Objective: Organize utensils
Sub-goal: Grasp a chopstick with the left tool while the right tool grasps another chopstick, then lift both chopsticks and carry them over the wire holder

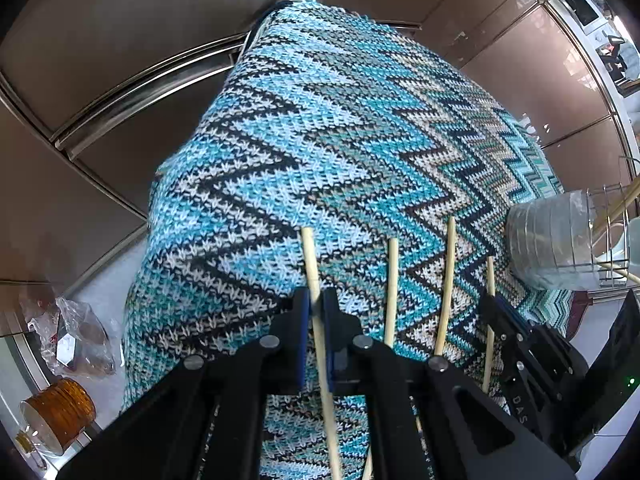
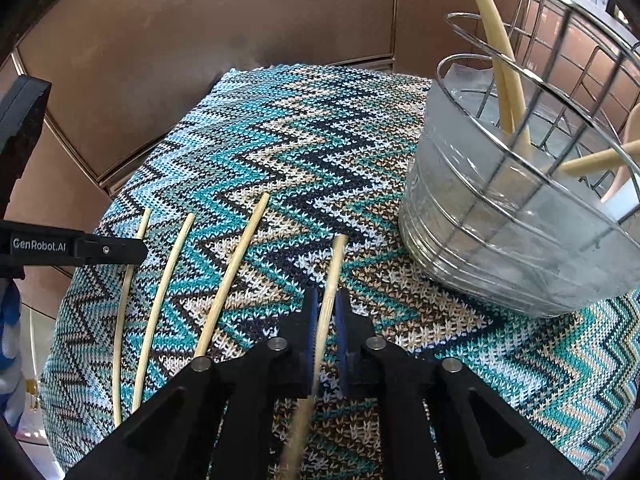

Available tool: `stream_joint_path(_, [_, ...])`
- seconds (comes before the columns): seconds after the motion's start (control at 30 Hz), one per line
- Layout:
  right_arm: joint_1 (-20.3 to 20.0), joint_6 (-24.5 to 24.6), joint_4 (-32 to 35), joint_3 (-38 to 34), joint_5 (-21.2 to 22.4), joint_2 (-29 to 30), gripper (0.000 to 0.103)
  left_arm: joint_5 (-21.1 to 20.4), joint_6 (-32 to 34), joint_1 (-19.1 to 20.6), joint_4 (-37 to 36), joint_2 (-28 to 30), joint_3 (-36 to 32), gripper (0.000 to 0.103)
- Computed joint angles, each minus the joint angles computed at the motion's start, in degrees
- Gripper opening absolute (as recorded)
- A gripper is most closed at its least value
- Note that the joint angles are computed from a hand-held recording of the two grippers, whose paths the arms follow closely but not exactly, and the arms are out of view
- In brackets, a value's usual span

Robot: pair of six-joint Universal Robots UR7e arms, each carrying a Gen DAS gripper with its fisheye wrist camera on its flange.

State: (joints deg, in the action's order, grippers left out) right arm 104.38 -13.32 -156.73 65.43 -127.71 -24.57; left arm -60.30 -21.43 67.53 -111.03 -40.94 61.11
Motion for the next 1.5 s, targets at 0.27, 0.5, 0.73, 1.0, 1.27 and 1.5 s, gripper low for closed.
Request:
stream_joint_path(0.27, [0.71, -0.81, -3.12, 5.62, 3.46, -3.34, 0.005, -2.07, 0.17, 0.08, -2.77, -2.63, 3.42, 0.005])
stream_joint_path(0.5, [2.25, -2.47, -6.71, 10.11, 6.26, -6.41, 0.005, -2.64, 3.47, -1.5, -10.96, -7.32, 10.73, 0.005])
stream_joint_path(0.73, [4.32, -5.6, -13.36, 16.08, 7.89, -9.97, 0.005, -2.37, 8.9, -4.02, -23.08, -13.78, 20.92, 0.005])
stream_joint_path(1.0, [6.45, -7.51, -22.47, 25.17, 9.99, -14.91, 0.005, -0.54, 12.59, -7.02, -35.06, -20.14, 31.31, 0.005])
stream_joint_path(1.27, [8.01, -9.11, -31.38, 32.91, 11.88, -19.25, 0.005, 3.44, 13.98, -10.76, -43.06, -24.96, 38.92, 0.005])
stream_joint_path(1.5, [7.99, -9.42, -35.95, 37.34, 12.77, -22.58, 0.005, 4.69, 14.47, -12.4, -43.97, -26.79, 40.56, 0.005])
